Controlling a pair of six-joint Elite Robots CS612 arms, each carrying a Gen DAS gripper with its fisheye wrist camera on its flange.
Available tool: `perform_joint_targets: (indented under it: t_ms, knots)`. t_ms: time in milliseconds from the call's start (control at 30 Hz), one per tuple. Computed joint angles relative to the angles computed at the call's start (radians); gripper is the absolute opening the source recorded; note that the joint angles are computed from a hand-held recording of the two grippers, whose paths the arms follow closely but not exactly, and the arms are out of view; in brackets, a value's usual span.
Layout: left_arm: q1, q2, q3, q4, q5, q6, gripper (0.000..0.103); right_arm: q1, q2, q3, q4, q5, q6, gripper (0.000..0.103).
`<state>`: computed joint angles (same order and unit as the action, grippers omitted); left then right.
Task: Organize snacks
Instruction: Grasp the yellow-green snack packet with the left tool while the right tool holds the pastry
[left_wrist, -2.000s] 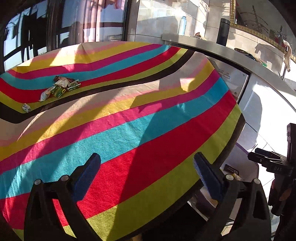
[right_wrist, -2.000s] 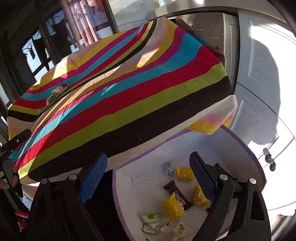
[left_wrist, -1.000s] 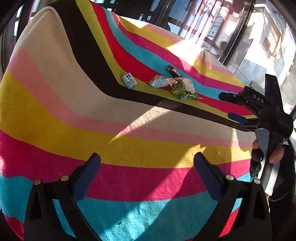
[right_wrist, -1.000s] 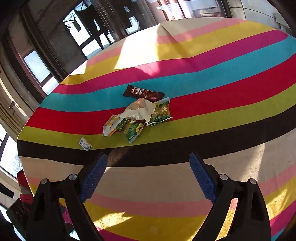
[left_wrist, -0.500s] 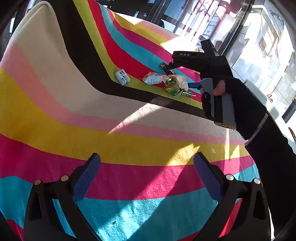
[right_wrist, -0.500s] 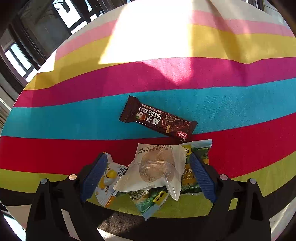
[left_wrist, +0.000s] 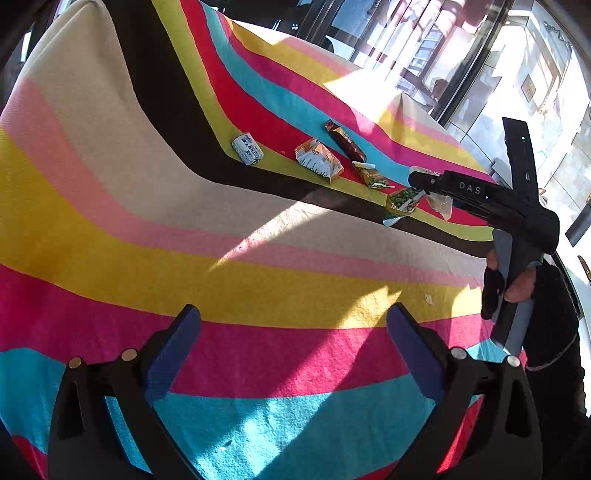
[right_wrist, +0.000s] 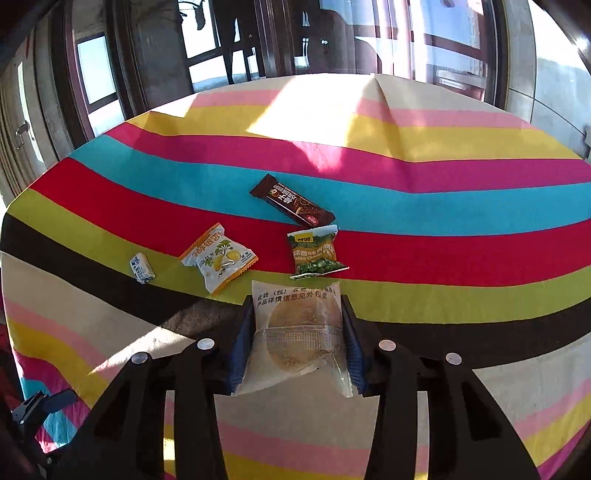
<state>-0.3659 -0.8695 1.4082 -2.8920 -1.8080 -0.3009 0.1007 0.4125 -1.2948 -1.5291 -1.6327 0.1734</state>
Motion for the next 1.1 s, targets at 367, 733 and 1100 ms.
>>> perform_joint_targets:
  t_ms: [367, 733, 1100]
  knots:
    - [-0.008, 0.001, -0.014, 0.040, 0.034, 0.015, 0.101, -0.052, 0.156, -0.332, 0.204, 0.002, 0.178, 0.044]
    - [-0.079, 0.073, -0.204, 0.188, -0.129, 0.518, 0.101, -0.084, 0.214, -0.408, 0.168, 0.096, 0.262, 0.044]
    - [-0.130, 0.252, -0.577, 0.683, -0.140, 0.947, 0.088, -0.099, 0.231, -0.419, 0.118, 0.154, 0.300, 0.045]
